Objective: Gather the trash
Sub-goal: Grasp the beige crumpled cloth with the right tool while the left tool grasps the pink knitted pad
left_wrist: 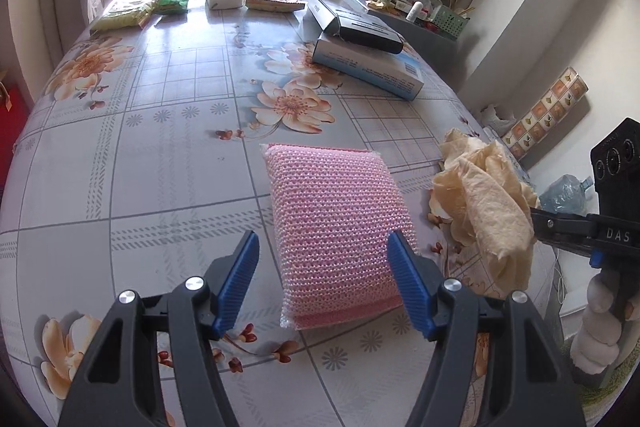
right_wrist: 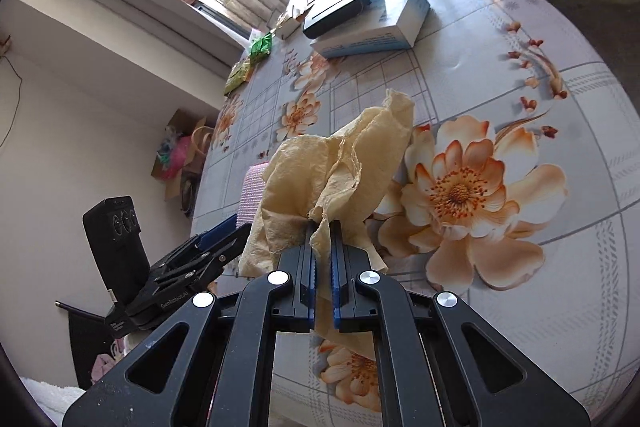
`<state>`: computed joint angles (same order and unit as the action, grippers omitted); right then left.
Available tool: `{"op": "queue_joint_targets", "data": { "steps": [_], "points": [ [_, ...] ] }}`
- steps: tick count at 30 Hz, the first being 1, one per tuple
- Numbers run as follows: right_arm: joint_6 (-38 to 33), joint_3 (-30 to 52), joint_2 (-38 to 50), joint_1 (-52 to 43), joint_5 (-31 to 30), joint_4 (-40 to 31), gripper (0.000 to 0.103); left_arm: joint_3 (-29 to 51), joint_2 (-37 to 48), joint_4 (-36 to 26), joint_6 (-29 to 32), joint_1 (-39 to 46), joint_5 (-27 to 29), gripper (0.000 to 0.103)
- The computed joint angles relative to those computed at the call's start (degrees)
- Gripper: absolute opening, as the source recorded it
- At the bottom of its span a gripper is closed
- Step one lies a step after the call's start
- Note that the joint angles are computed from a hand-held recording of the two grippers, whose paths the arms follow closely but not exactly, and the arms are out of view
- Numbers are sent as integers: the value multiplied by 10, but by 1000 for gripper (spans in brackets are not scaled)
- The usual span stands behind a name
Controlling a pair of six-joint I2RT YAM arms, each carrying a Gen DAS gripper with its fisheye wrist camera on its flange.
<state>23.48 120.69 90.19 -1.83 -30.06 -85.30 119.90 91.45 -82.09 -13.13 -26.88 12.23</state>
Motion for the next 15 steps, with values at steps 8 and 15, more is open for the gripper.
{"op": "queue_joint_targets", "data": {
  "steps": [8,15],
  "points": [
    [-40,-19,-19,40,193,-10,5,73,35,-14,-23,-29,-11,76],
    [-41,-100,-49,54,212,27,7,119,82,-38,-33,-79,-76,78]
  ]
}}
